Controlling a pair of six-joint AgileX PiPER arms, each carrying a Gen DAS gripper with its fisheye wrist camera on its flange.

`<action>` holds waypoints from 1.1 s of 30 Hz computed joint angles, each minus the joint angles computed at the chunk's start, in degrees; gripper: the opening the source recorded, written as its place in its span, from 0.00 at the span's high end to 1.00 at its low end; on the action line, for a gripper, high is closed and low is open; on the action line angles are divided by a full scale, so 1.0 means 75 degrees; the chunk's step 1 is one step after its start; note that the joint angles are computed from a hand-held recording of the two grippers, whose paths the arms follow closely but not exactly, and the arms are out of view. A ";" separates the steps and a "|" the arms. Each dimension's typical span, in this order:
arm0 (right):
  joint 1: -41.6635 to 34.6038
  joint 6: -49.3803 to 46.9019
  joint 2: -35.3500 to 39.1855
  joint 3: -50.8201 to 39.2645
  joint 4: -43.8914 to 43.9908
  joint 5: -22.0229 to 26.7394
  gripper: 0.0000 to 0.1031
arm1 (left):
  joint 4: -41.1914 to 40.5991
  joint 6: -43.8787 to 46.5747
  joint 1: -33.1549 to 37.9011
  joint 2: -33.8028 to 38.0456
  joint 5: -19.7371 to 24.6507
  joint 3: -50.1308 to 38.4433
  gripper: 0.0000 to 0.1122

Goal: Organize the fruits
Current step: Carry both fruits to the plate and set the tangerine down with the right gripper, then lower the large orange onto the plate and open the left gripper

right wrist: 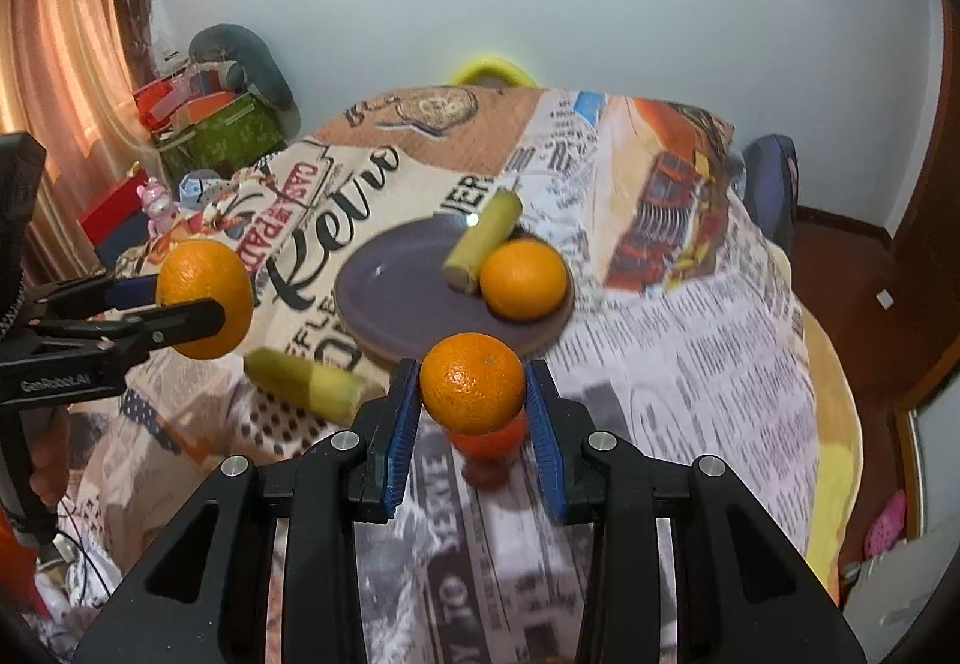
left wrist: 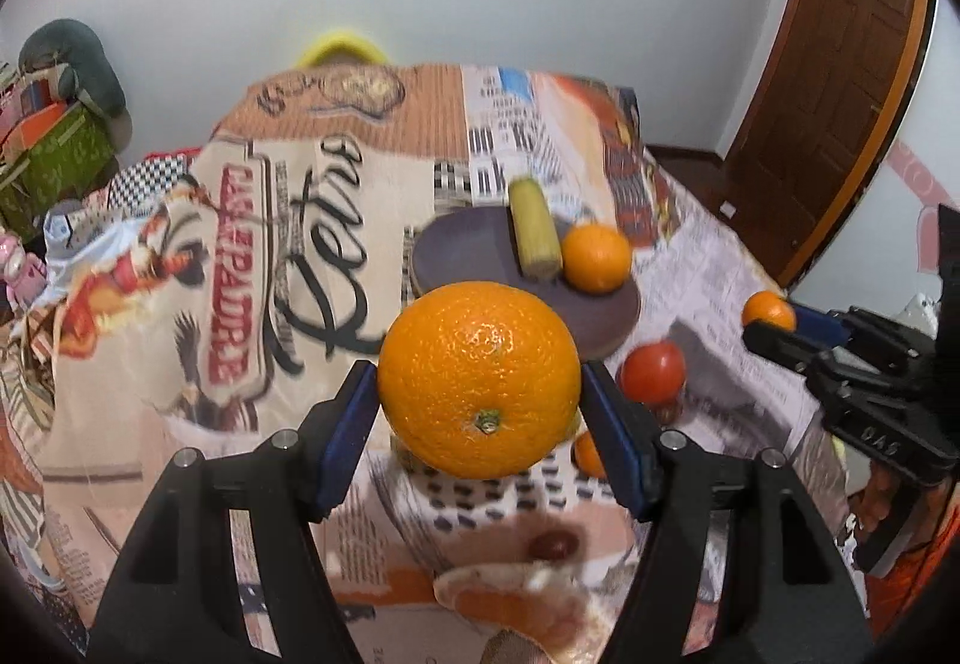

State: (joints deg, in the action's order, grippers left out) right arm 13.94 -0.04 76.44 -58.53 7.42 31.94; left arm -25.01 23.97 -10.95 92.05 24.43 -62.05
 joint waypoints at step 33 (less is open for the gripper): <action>-0.0238 -0.1969 0.2997 -0.1789 0.1407 -0.0474 0.69 | 0.0482 -0.0598 -0.0123 0.3371 0.0720 -0.3642 0.40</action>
State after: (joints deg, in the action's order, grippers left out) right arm 12.15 -14.81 98.92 -71.95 17.97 28.38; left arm -21.39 19.48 -11.87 117.34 29.83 -89.36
